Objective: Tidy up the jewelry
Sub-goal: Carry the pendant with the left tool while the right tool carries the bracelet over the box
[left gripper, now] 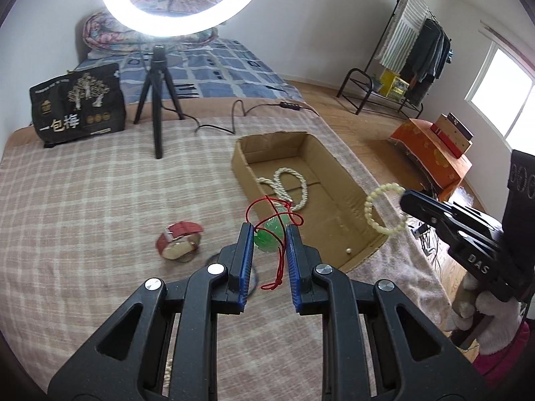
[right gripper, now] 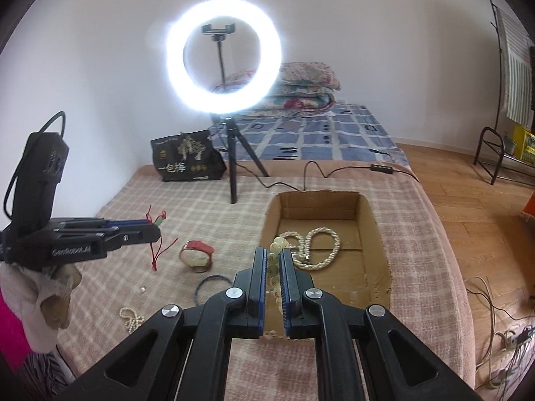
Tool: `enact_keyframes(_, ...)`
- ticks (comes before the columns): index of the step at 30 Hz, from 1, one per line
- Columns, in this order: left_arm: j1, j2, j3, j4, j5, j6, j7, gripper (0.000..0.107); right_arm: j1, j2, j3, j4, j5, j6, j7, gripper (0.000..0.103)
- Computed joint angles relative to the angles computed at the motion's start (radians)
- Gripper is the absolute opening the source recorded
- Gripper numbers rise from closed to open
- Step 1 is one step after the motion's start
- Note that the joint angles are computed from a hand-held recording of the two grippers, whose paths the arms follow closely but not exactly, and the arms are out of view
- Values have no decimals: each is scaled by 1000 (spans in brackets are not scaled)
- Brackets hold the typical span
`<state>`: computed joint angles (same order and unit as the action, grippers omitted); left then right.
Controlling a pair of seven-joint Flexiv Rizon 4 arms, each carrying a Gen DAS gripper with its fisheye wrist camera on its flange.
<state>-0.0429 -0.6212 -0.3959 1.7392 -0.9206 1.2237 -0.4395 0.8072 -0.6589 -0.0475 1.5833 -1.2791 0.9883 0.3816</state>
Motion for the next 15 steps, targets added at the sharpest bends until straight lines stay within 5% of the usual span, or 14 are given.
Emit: enact_keyframes(15, -96, -113, 19, -104, 179, -19, -162, 18, -67, -23, -23, 36, 1, 68, 79, 5)
